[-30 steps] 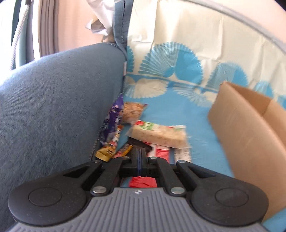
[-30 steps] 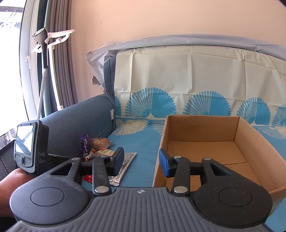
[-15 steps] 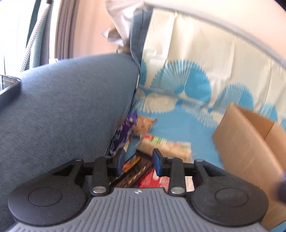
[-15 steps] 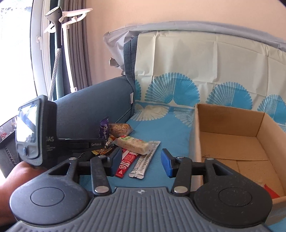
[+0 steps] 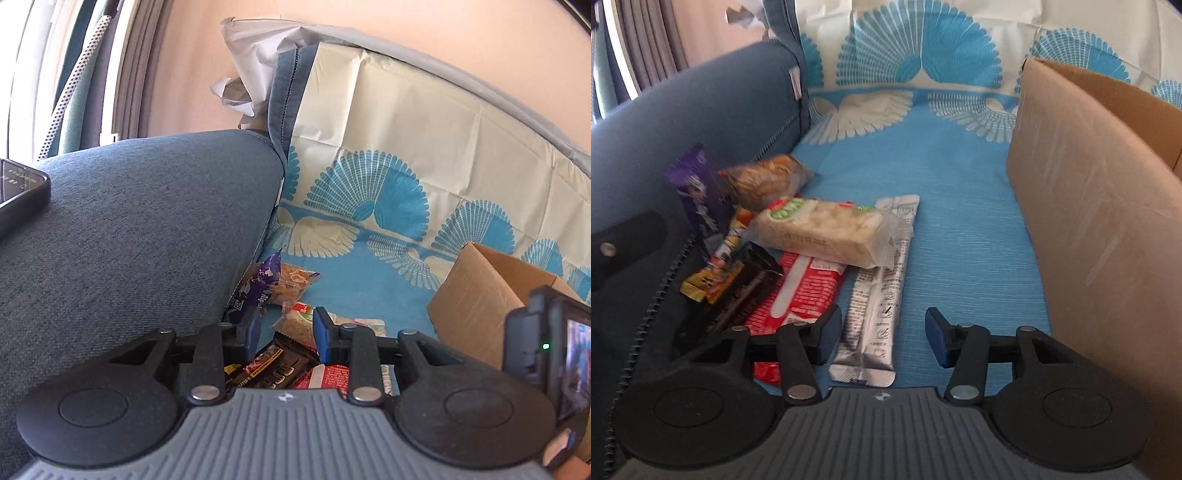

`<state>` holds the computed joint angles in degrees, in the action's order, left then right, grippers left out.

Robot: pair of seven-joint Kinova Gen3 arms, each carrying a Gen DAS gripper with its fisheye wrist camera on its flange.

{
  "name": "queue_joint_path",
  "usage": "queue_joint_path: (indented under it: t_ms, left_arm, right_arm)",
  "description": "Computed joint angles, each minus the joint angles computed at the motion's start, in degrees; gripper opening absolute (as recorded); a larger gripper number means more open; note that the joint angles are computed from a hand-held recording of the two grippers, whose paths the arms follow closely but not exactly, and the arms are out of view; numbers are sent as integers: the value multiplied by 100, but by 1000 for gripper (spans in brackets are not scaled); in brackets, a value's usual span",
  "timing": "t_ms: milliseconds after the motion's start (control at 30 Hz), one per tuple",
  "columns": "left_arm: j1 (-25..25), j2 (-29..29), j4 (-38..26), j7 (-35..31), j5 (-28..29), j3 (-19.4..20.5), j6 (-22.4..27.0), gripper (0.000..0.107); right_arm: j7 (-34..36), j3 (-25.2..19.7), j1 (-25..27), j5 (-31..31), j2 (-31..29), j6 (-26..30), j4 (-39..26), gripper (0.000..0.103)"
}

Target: Organize snacks

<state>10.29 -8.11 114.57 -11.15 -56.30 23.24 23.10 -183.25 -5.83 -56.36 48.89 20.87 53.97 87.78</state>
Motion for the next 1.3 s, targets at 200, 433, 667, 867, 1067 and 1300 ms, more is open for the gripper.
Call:
queue_joint_path:
  t_ms: [200, 433, 667, 867, 1067, 1300]
  left_arm:
    - [88, 197, -124, -160, -41, 56, 259, 36]
    - [1042, 848, -709, -1338, 327, -285, 1394, 63]
    - [1754, 1487, -1163, -1546, 32, -560, 2456, 67]
    - [2239, 1779, -1201, -1346, -306, -1006, 2604, 69]
    - [2206, 1656, -1144, -1470, 136, -1340, 2026, 68]
    - [1843, 1308, -980, -1866, 1023, -1432, 1334, 36]
  right_arm:
    - [112, 16, -143, 206, 29, 239, 55, 31]
    - [553, -480, -71, -496, -604, 691, 393, 25]
    - [775, -1084, -162, -1139, -1236, 1030, 690, 26]
    - [310, -1333, -262, -923, -1323, 934, 1061, 26]
    - [306, -1345, -392, -643, -1131, 901, 1108, 33]
    - [220, -1314, -393, -608, -1205, 639, 1255, 33]
